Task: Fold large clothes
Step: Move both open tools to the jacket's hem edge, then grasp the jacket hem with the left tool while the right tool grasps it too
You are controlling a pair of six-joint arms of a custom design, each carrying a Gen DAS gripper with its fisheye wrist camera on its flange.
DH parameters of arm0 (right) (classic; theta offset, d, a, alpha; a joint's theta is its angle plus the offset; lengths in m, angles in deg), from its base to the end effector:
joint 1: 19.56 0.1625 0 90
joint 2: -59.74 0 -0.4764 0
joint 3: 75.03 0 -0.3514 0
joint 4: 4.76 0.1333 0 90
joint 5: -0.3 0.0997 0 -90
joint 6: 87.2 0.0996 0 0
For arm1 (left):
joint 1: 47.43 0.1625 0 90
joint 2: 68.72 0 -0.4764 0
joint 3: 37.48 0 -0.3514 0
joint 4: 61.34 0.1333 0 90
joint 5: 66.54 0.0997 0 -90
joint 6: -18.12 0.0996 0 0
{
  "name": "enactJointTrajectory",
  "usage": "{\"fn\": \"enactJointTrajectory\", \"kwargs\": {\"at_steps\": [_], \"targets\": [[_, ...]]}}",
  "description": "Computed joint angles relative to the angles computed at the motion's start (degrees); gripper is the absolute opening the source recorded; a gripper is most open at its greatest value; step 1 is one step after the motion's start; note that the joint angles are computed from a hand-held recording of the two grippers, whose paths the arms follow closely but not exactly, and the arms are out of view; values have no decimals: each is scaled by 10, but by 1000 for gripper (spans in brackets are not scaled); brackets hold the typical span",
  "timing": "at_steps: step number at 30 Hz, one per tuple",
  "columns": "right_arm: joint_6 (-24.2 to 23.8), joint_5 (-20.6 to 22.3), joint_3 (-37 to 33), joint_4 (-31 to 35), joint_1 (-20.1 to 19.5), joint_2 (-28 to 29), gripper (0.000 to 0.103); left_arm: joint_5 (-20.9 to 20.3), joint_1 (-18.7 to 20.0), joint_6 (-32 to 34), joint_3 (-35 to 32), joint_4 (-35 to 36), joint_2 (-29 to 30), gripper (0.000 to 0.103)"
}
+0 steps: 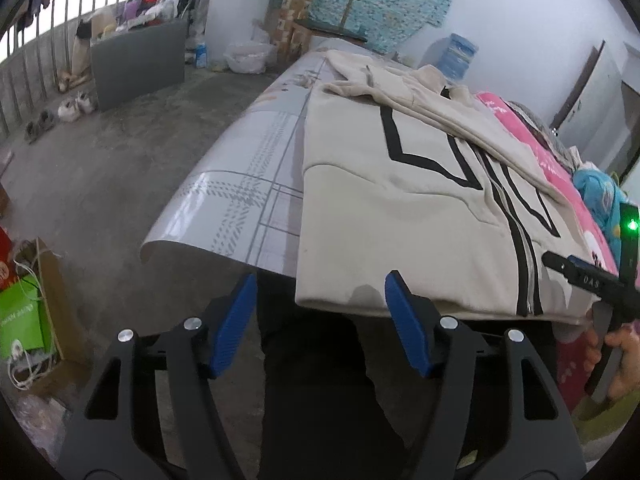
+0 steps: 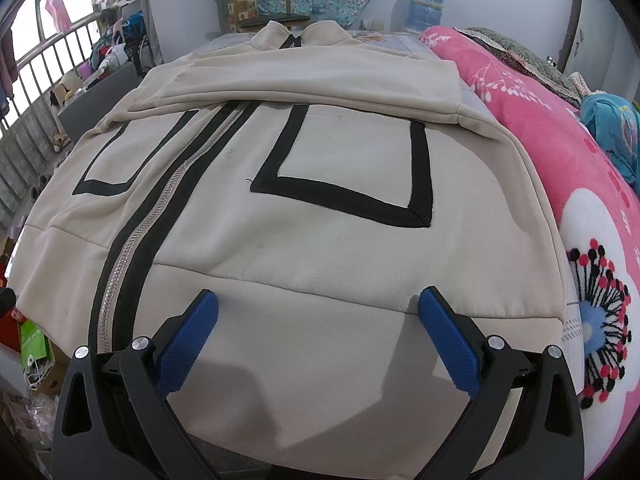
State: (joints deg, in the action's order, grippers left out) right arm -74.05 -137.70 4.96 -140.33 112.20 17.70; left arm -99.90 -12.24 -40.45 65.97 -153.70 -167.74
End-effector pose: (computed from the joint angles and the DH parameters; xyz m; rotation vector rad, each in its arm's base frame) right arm 0.5361 -0.5114 0.2126 0.5200 -2.3252 0.6296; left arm -0.1803 -0.3921 0.5475 -0.0546 2.3669 -1.0427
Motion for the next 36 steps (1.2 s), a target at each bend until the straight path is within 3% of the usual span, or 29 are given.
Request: {"fn": "enactJointTrajectory", "kwargs": {"at_steps": [5, 13, 24, 28, 36], "targets": [[1, 0, -3, 3, 0, 1, 97, -24, -1, 40, 6, -41, 6, 51], [0, 0, -2, 1, 0, 1, 97, -12, -24, 50, 7, -53, 6, 50], [-3, -2, 2, -8, 0, 1, 97, -7, -1, 54, 13, -90, 17, 48], [-5, -3, 6, -14, 1, 1, 97, 3, 1, 43, 11, -85, 20, 37], [-22, 14, 13, -15, 0, -9, 97, 32, 1, 25, -12, -7, 40, 18]]}}
